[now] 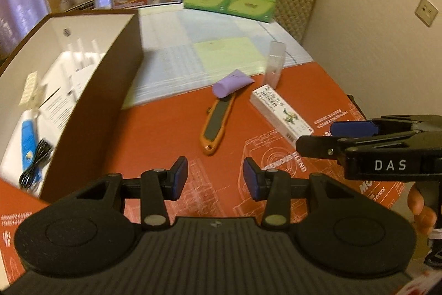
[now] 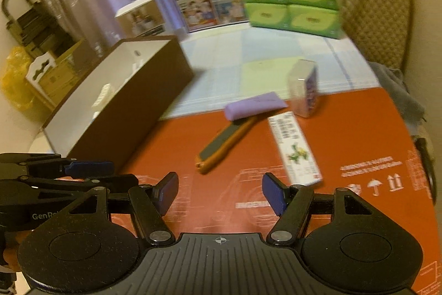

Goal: Organize rigid objects
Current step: 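Move the left tool toward the purple tube while the right tool approaches the clear plastic box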

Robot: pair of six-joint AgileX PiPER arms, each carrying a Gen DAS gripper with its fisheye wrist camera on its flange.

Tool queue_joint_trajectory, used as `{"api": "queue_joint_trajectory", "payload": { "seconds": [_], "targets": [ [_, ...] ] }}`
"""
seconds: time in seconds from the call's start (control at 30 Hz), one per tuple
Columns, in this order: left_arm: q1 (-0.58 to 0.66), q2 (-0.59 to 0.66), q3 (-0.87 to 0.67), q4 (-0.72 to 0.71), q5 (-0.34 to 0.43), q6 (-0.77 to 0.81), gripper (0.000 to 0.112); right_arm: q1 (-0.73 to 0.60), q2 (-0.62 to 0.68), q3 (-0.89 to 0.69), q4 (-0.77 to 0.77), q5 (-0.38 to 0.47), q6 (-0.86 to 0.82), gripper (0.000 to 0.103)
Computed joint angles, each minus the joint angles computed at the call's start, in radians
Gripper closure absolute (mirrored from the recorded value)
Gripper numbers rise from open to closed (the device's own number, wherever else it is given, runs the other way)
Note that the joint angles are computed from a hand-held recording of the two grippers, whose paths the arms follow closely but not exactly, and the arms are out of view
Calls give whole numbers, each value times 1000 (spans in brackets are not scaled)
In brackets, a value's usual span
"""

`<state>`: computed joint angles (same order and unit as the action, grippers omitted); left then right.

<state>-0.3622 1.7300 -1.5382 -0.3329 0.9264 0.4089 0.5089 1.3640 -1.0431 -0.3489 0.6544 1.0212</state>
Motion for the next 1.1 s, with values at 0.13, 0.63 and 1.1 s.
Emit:
{"api": "queue_joint_trajectory", "payload": {
  "seconds": [0.13, 0.63, 1.1],
  "targets": [
    [-43, 49, -54, 19, -12, -7, 72, -30, -23, 28, -20, 11, 7, 39],
    [-120, 305, -345, 53, -14, 8, 72, -206, 13, 50, 21, -64, -133, 39],
    [-156, 753, -1033, 109, 269, 26, 72, -345, 164, -22, 87, -164, -297, 39]
  ]
}}
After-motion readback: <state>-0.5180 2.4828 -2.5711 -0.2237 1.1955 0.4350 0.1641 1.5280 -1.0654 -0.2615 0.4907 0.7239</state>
